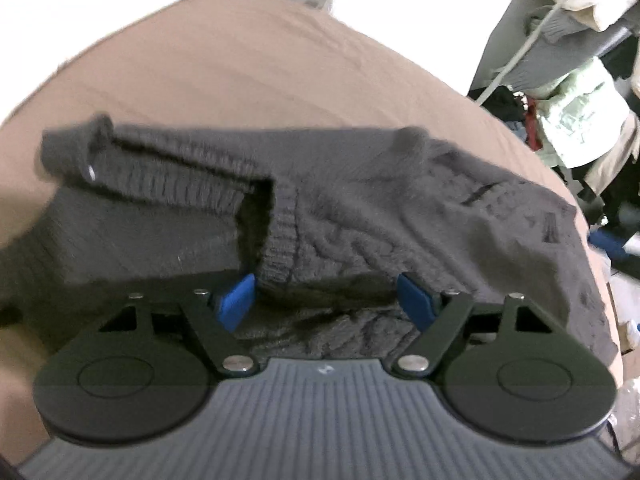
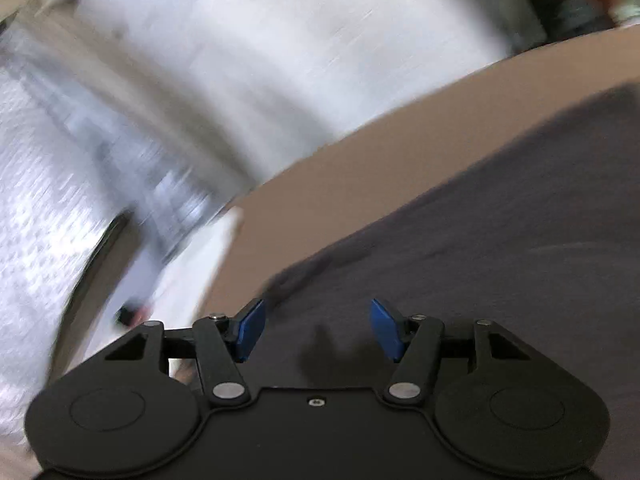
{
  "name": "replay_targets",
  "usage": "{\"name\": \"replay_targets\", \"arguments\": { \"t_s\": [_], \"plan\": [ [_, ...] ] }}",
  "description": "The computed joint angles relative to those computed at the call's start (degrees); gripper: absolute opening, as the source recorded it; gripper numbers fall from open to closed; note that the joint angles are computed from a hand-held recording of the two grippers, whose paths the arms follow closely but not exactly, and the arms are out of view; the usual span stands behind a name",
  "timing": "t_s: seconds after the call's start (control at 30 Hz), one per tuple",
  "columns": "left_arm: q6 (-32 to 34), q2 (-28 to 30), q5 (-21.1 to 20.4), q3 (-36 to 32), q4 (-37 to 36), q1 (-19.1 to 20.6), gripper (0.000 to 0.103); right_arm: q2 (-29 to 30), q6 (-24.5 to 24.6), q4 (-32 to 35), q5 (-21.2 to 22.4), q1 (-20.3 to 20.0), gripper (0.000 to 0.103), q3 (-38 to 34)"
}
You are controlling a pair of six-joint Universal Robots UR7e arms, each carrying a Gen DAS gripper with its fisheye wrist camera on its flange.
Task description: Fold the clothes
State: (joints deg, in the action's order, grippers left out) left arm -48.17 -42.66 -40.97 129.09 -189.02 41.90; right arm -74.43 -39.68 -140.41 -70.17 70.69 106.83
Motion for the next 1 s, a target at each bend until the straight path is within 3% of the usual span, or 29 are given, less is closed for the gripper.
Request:
{"name": "replay_targets", "arguments": {
  "t_s": [0.07, 0.1, 0.17, 0.23, 0.3, 0.4, 0.43, 0.47, 0.5, 0.53, 0.57, 0.63, 0.67, 0.7, 0.77, 0.83, 1.0],
  "plan": [
    [0.14, 1.33, 2.60, -1.72, 2.39, 0.26, 0.061, 3.33, -4.33, -1.64, 0.12, 3.46, 0.064, -0.50],
    [1.16, 1.48, 4.35, -2.86, 5.11, 0.04, 0.042, 5.15, -6.45, -4.76, 0.23, 5.03, 0.064, -0.25],
    [4.75, 1.96, 7.18, -4.73, 8.46, -0.46, 0.018, 9.37, -11.05, -6.31, -1.85, 7.98, 0.066, -1.89],
    [7.68, 2.67, 8.37, -5.73, 8.40, -0.71, 0.018, 14.14, -15.35, -4.34, -6.11, 10.78, 0.068, -5.29],
    [9.22, 2.92, 8.18, -6.39, 8.47, -0.22, 0.016, 19.15, -16.66, 2.08, -13.44, 13.19, 0.067, -10.11],
    [12.14, 2.26, 6.87, -6.79, 6.12, 1.17, 0.015, 22.89, -18.81, -2.18, -21.96, 15.72, 0.068, -9.04],
    [13.27, 1.83, 6.76, -6.94, 4.90, 1.69, 0.015, 23.78, -21.19, -3.99, -22.35, 16.29, 0.069, -8.77],
    [14.87, 1.39, 6.88, -7.14, 2.97, 2.27, 0.015, 24.67, -23.55, -5.59, -22.57, 16.84, 0.065, -8.62],
    [17.05, 1.18, 7.43, -7.58, 0.13, 2.90, 0.015, 25.30, -25.54, -4.97, -21.04, 17.16, 0.041, -9.45],
    [19.35, 1.18, 8.59, -7.95, -3.01, 3.39, 0.015, 26.21, -25.70, -3.98, -18.84, 17.60, 0.025, -11.10],
    [20.89, 0.93, 9.69, -8.49, -4.48, 4.05, 0.016, 26.96, -23.83, -3.94, -17.46, 17.95, 0.018, -12.51],
    [21.17, -0.13, 10.07, -10.16, -2.30, 6.47, 0.024, 30.05, -17.65, -6.52, -15.13, 18.35, 0.018, -16.66],
    [21.17, -0.65, 10.27, -11.07, -1.03, 7.65, 0.035, 31.70, -14.11, -7.99, -14.71, 18.55, 0.018, -18.82],
    [20.09, -1.37, 10.14, -11.61, 1.10, 8.66, 0.036, 33.40, -10.49, -7.89, -14.65, 18.80, 0.018, -21.68],
    [16.38, -2.96, 7.77, -10.44, 3.91, 10.16, 0.041, 37.13, -1.04, -1.64, -18.34, 19.26, 0.019, -27.94],
    [15.94, -4.29, 4.56, -7.21, -0.90, 11.02, 0.047, 38.01, 1.58, -1.35, -19.17, 19.12, 0.020, -28.49],
    [11.75, -6.90, -5.29, -2.45, -9.15, 14.01, 0.048, 34.89, 3.37, -4.28, -17.20, 17.79, 0.060, -23.35]
  ]
}}
